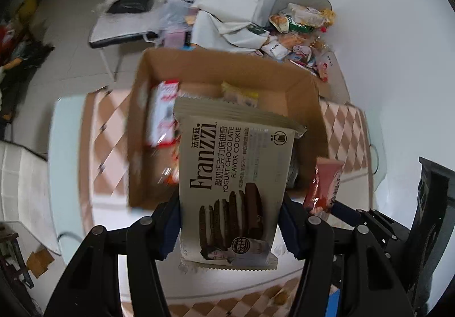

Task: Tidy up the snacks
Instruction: 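Carry both packs into the box and open both tools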

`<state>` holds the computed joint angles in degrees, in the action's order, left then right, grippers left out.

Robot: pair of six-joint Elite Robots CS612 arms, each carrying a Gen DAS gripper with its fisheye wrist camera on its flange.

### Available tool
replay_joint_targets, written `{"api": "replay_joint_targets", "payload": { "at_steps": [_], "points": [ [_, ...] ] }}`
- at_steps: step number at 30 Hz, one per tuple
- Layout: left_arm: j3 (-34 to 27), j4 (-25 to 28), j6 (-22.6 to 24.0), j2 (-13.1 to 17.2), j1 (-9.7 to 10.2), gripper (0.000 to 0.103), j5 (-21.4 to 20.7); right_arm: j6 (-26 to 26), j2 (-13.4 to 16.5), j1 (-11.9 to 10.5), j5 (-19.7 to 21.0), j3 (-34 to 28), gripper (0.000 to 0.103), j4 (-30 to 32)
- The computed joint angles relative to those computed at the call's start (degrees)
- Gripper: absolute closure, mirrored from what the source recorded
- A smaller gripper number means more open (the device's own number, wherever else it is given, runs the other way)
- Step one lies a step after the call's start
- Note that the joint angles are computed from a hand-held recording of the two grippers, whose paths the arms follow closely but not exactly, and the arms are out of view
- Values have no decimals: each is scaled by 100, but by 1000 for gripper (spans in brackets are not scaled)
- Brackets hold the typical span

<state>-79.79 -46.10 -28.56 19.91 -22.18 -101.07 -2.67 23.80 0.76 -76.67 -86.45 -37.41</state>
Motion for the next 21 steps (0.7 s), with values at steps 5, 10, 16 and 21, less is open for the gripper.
{"api": "replay_joint_targets", "payload": {
  "at_steps": [5,10,16,21],
  "points": [
    [1484,-388,175,-430,188,46,-221,323,-246,-125,-167,1042,46,-794],
    [2419,-537,198,-626,313,46,-357,527,-487,-145,-341,2021,46,-1131],
    [2995,-547,292,-741,331,46,-341,560,-615,-169,-528,2785,46,-1447],
    [3278,-583,421,-811,338,44,-338,536,-703,-144,-673,3170,46,-1670]
  ]
}}
